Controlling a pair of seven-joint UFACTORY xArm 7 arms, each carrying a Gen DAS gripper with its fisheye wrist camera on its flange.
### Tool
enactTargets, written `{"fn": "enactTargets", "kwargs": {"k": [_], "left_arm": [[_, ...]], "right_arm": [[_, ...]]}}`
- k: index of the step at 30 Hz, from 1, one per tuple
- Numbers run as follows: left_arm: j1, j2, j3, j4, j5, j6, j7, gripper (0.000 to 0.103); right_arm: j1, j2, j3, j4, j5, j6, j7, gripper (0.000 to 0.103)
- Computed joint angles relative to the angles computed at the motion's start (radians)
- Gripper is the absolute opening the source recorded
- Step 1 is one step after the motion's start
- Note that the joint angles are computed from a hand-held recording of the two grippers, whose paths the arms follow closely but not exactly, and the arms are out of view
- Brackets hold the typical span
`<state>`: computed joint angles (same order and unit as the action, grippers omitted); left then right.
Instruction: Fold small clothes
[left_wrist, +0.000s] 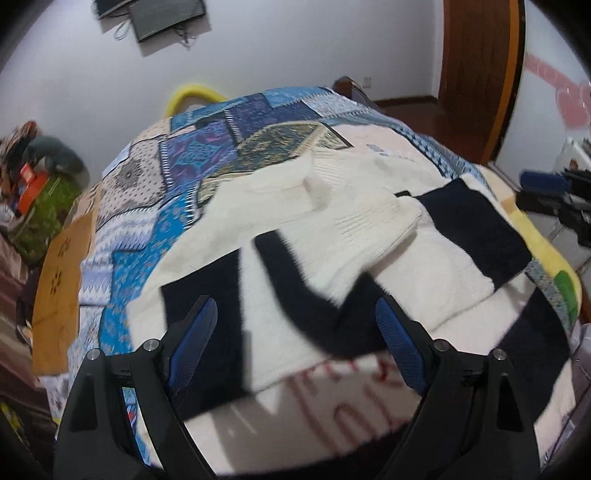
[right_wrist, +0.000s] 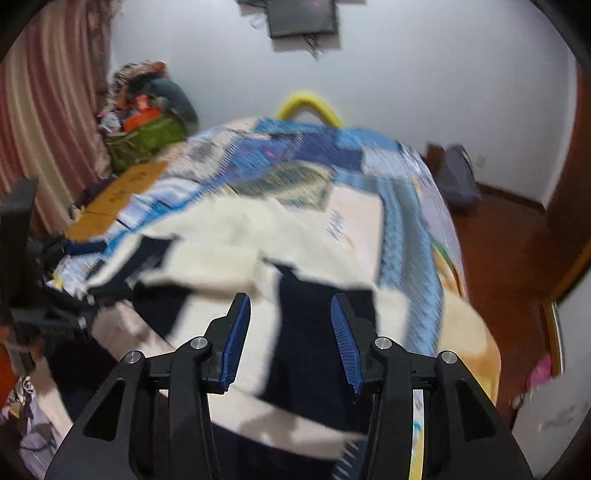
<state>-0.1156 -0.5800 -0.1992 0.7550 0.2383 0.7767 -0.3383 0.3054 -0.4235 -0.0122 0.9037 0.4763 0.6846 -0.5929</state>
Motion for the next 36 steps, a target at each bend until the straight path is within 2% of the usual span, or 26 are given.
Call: {"fn": "enactTargets", "kwargs": {"k": [7, 11, 14, 16, 17, 19, 21, 24, 32, 36], "left_arm": [[0.003, 0.192, -0.045, 0.097, 0.089, 0.007, -0.05, 0.088], [0.004, 0.255, -0.073, 0.136, 0.222, 0.012, -0.13, 0.082], [-0.013, 0.29, -0.077, 0.161, 0.307, 0.019, -0.175, 0.068], [-0.026, 0.306, -0.068, 0.172, 0.335, 0.019, -0.195, 0.05], [-0.032, 0.31, -0.059, 0.176, 0.339, 0.019, -0.202, 0.043], [-0.041, 0.309, -0.031, 0.18, 0.313, 0.011, -0.208, 0.018], [-0.039, 0.291, -0.003, 0.174, 0.274, -0.011, -0.216, 0.011], [-0.012, 0.239, 0.028, 0.153, 0.239, -0.036, -0.232, 0.009], [0.073, 0.077, 0.098, 0.073, 0.12, -0.046, -0.134, 0.007], [0.127, 0.005, 0.095, 0.037, 0.108, -0.065, -0.108, 0.007]], "right_arm": [[-0.05, 0.033, -0.029, -0.058, -0.006, 0.051, 0.009, 0.042], [-0.056, 0.044, -0.03, -0.074, 0.023, 0.061, -0.007, 0.042], [-0.059, 0.049, -0.035, -0.085, 0.054, 0.062, -0.023, 0.042], [-0.063, 0.05, -0.036, -0.092, 0.068, 0.063, -0.032, 0.042], [-0.064, 0.049, -0.034, -0.092, 0.073, 0.064, -0.034, 0.042], [-0.068, 0.044, -0.037, -0.098, 0.082, 0.066, -0.043, 0.042], [-0.072, 0.041, -0.038, -0.099, 0.086, 0.072, -0.046, 0.042], [-0.077, 0.032, -0.037, -0.098, 0.083, 0.079, -0.052, 0.042], [-0.085, 0.027, -0.037, -0.086, 0.086, 0.069, -0.039, 0.042], [-0.083, 0.026, -0.033, -0.076, 0.082, 0.064, -0.028, 0.042]]}}
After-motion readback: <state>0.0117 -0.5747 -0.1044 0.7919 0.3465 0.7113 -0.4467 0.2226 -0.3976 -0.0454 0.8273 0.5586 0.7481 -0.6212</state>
